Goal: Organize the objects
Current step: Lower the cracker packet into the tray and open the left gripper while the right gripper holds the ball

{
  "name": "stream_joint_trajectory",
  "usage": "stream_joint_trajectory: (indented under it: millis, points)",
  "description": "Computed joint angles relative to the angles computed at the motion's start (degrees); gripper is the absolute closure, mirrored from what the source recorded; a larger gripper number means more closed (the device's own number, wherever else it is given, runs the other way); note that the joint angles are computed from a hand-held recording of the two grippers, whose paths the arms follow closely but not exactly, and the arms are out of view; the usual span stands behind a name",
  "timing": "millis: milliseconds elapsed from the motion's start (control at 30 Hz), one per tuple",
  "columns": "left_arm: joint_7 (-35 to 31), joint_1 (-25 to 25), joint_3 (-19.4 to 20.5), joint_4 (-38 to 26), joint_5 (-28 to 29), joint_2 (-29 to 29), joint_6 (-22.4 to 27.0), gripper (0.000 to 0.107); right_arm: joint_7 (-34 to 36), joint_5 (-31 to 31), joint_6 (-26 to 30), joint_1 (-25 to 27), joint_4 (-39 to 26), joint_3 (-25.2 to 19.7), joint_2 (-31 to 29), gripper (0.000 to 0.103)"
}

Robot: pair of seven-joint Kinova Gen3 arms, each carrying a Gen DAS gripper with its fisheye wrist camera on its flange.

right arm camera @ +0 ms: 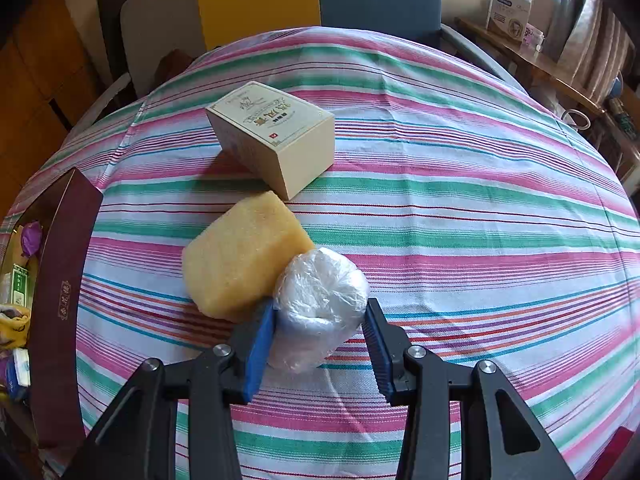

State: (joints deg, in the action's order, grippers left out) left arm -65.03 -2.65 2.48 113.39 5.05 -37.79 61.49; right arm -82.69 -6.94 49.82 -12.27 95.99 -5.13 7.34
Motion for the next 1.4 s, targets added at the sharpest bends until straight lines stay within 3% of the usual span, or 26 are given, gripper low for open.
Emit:
stream_joint_trajectory:
  millis: [233,333,500,633,800,933,1100,1400]
  points:
    - [-3.81,2.12,-1.04,-1.3,1.31,15.1,-4.8,0.075,-0.1,0.14,0.08,-0.05,-0.02,0.03,-0.03,0.059]
    - [-1.88,0.62,1.25,-1.61,-1.93,20.29,-6.27,0.075,-0.12,0.26,0.03,-0.1,0.0,0.01,-0.03,0.059]
    - [-1.55,0.3,-0.24,-1.85,-4.95,26.7,-5.81,0.073,-0.06,0.01,0.14,0.03,-0.11,0.06,0.07,0.059]
    - [-1.26,-0.21,-1.57,-0.89,-4.66,25.27,-6.78,0.062,-0.31,0.36,0.06,-0.16,-0.09,0.01,0.08,0.059]
    - [-0.16,-0.29,-0.13,-0.56,-7.04,22.88,-5.98,0.048,-0.25,0.49,-0.14,-0.2,-0.07,-0.02,0.2,0.058]
    - [2.1,-0.56,1.29,-0.23,-8.68,19.83,-5.83,0.047,-0.01,0.32,-0.28,-0.12,0.0,-0.03,0.25,0.058]
    - [7.43,-0.94,5.79,0.93,-12.37,12.68,-4.49,0.046,0.05,0.87,-0.79,-0.35,0.3,-0.09,0.2,0.058]
    - [10.54,-0.73,11.72,1.77,-11.98,0.13,2.53,0.046,-0.32,1.98,-1.72,-0.87,0.71,-0.16,0.15,0.058]
